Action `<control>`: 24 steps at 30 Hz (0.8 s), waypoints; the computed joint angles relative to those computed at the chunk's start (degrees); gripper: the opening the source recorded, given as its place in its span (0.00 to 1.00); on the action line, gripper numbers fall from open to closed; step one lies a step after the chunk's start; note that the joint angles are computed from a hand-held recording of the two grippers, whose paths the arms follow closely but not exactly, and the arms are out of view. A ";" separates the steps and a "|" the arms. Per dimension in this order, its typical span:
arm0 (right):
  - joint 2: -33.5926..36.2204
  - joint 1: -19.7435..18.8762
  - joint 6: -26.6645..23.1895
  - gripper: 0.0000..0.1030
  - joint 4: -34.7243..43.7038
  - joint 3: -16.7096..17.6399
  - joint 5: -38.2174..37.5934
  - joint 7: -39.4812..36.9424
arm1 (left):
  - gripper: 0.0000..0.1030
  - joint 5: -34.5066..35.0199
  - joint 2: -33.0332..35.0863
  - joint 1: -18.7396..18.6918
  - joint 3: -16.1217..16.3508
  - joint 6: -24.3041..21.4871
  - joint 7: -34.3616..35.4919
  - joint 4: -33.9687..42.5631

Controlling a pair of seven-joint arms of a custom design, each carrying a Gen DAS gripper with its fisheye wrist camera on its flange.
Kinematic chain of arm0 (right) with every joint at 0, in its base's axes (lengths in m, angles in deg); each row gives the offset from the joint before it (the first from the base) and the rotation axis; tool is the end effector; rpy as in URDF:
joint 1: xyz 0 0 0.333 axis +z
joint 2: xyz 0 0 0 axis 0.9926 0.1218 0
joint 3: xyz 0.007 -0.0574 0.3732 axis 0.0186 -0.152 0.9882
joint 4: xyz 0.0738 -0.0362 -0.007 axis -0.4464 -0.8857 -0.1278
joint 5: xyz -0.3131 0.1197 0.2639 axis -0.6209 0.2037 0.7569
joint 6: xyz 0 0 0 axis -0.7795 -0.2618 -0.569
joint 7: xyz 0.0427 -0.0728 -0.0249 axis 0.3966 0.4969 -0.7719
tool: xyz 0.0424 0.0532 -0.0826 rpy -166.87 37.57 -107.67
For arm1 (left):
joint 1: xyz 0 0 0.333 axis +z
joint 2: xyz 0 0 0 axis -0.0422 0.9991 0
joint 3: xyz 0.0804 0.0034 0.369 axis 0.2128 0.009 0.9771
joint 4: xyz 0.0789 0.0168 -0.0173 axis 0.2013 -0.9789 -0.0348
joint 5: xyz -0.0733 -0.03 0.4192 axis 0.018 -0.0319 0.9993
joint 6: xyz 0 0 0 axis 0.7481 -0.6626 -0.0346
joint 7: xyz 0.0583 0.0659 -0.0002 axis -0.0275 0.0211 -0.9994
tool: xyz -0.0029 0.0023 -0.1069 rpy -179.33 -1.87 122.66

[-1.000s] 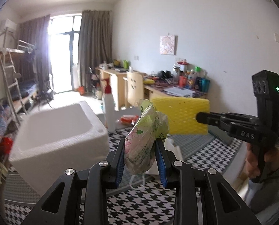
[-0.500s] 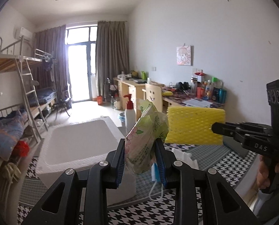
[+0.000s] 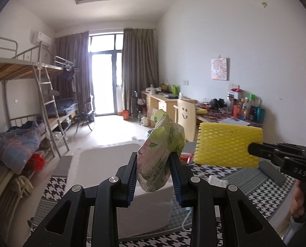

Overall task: Organize soft objects
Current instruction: 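Lift and carry the green bag and yellow net over the white foam box, then open the left tool to drop the green bag into the foam box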

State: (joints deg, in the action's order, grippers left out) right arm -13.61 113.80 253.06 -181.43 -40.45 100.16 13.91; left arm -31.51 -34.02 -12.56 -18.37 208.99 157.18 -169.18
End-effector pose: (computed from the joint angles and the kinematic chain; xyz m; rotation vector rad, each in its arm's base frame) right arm 0.4190 0.3067 0.5301 -1.5594 1.2105 -0.6996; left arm 0.3876 -0.1534 0.5188 -1.2060 1.7335 -1.2489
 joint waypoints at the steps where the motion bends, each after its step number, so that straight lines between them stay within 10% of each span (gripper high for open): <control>1: 0.17 -0.01 -0.23 0.12 0.33 -0.01 -0.14 -0.11 | 0.31 -1.21 0.09 1.01 -1.17 -0.13 0.55 0.16; 16: 2.16 0.28 -3.40 0.12 3.54 -1.44 -4.38 1.71 | 0.31 -25.77 2.61 16.47 -19.69 -3.56 15.08 4.83; 24: 3.20 -0.05 -5.17 0.12 4.65 -2.12 -7.39 3.96 | 0.31 -33.70 4.72 20.02 -24.12 -5.28 21.27 7.37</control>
State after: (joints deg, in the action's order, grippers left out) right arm -10.41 113.75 247.88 -176.78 -42.57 92.76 17.87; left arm -65.20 -29.30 7.45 -42.49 203.72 178.46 -161.81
